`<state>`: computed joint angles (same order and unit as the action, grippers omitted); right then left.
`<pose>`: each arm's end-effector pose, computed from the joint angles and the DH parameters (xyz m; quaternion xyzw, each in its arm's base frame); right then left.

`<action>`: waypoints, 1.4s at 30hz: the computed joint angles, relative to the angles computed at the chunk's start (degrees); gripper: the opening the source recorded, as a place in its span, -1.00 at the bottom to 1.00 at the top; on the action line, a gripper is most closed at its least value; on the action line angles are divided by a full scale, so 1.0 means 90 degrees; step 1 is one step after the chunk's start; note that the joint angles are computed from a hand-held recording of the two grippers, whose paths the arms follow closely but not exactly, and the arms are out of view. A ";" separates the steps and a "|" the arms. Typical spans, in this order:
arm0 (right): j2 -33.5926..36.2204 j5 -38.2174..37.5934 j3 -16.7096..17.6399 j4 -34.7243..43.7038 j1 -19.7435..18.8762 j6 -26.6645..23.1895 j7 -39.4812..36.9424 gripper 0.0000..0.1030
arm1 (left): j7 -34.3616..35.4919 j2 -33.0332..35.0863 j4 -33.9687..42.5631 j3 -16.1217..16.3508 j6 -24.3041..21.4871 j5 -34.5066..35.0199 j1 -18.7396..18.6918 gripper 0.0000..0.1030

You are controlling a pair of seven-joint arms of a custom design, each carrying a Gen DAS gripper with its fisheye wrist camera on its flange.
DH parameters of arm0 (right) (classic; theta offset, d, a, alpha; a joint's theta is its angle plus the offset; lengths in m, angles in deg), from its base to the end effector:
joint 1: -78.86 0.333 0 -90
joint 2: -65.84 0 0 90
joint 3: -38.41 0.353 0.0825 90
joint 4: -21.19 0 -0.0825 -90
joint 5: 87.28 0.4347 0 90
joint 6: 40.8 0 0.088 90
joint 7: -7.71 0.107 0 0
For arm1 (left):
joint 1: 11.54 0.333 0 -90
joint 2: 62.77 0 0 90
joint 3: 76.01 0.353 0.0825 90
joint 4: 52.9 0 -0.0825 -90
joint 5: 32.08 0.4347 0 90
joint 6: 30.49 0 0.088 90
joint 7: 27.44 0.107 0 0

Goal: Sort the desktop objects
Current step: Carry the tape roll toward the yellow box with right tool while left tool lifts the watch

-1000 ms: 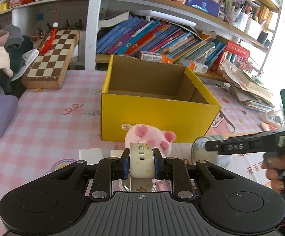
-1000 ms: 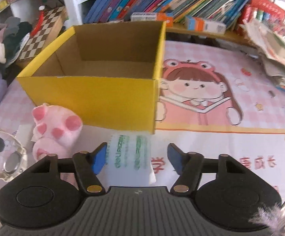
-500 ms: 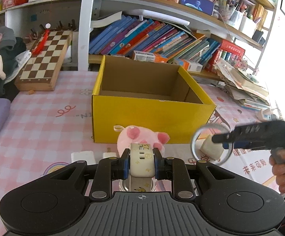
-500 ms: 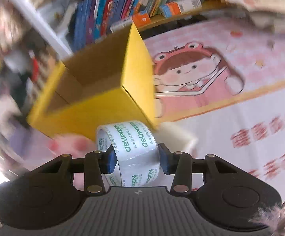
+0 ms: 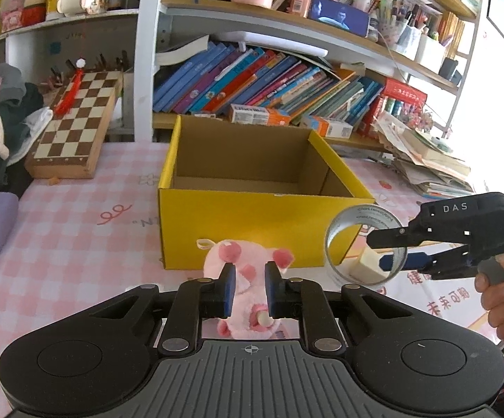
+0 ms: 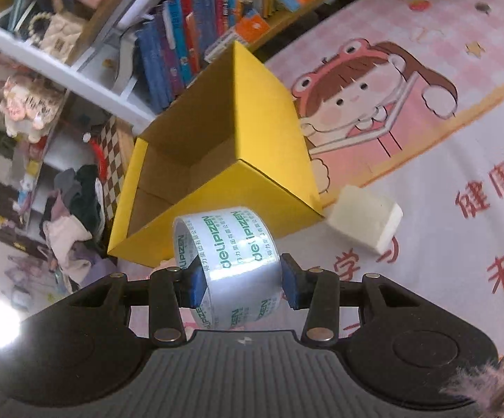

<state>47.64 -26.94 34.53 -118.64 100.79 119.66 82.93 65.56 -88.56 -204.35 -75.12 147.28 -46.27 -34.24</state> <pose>0.4932 0.1160 0.4867 -0.5259 0.7336 0.0423 0.4284 0.4340 -0.1511 0.5018 -0.5725 0.6920 -0.3901 0.2031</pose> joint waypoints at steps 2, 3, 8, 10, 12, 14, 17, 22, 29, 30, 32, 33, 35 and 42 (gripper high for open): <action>-0.0006 -0.0432 0.0115 -0.0016 -0.0111 0.0003 0.0228 -0.21 | -0.0133 -0.0080 -0.0041 -0.0128 -0.0115 0.0050 0.0236 -0.55; -0.0013 -0.0557 0.0128 -0.0031 -0.0121 0.0014 0.0270 -0.21 | -0.0206 -0.0157 -0.0110 -0.0160 -0.0140 0.0059 0.0351 -0.53; 0.0023 -0.0591 0.0012 -0.0008 -0.0024 -0.0023 0.0206 -0.21 | 0.0151 -0.0575 -0.0340 0.0571 -0.0496 -0.0251 -0.0164 0.26; 0.0087 -0.0556 -0.0005 0.0057 0.0012 -0.0068 0.0135 -0.21 | 0.0463 -0.0683 -0.0345 0.0720 -0.0793 -0.0386 -0.0319 0.29; 0.0144 -0.0501 -0.0003 0.0119 0.0043 -0.0119 0.0025 -0.21 | 0.0854 -0.0671 -0.0290 0.0756 -0.1052 -0.0475 -0.0447 0.29; 0.0190 -0.0446 0.0015 0.0175 0.0061 -0.0183 -0.0101 -0.21 | 0.1247 -0.0627 -0.0222 0.0756 -0.1277 -0.0553 -0.0544 0.29; 0.0222 -0.0413 0.0071 0.0219 0.0048 -0.0249 -0.0210 -0.21 | 0.1182 -0.0363 -0.0090 0.0106 -0.1567 -0.0267 0.0062 0.23; 0.0200 -0.0448 0.0144 0.0193 -0.0012 -0.0243 -0.0197 -0.21 | 0.1295 -0.0093 0.0065 -0.0201 -0.1624 -0.0357 0.0368 -0.11; 0.0104 -0.0581 0.0148 0.0090 -0.0037 -0.0153 -0.0020 -0.21 | 0.1627 0.0058 0.0178 -0.0381 -0.1628 -0.0434 0.0457 -0.59; 0.0089 -0.0602 0.0145 0.0077 -0.0031 -0.0136 -0.0009 -0.21 | 0.1657 0.0032 0.0164 -0.0391 -0.1591 -0.0445 0.0452 -0.59; 0.0060 -0.0643 0.0133 0.0056 -0.0012 -0.0110 -0.0005 -0.21 | 0.1691 -0.0031 0.0143 -0.0380 -0.1490 -0.0494 0.0425 -0.59; 0.0048 -0.0661 0.0125 0.0049 0.0000 -0.0101 -0.0014 -0.21 | 0.1704 -0.0062 0.0134 -0.0370 -0.1439 -0.0514 0.0407 -0.59; 0.0031 -0.0703 0.0111 0.0040 0.0021 -0.0093 -0.0025 -0.21 | 0.1714 -0.0087 0.0143 -0.0348 -0.1380 -0.0533 0.0380 -0.59; -0.0060 -0.0838 0.0065 0.0022 0.0068 -0.0137 -0.0023 -0.21 | 0.1718 -0.0233 0.0163 -0.0169 -0.1280 -0.0733 0.0240 -0.59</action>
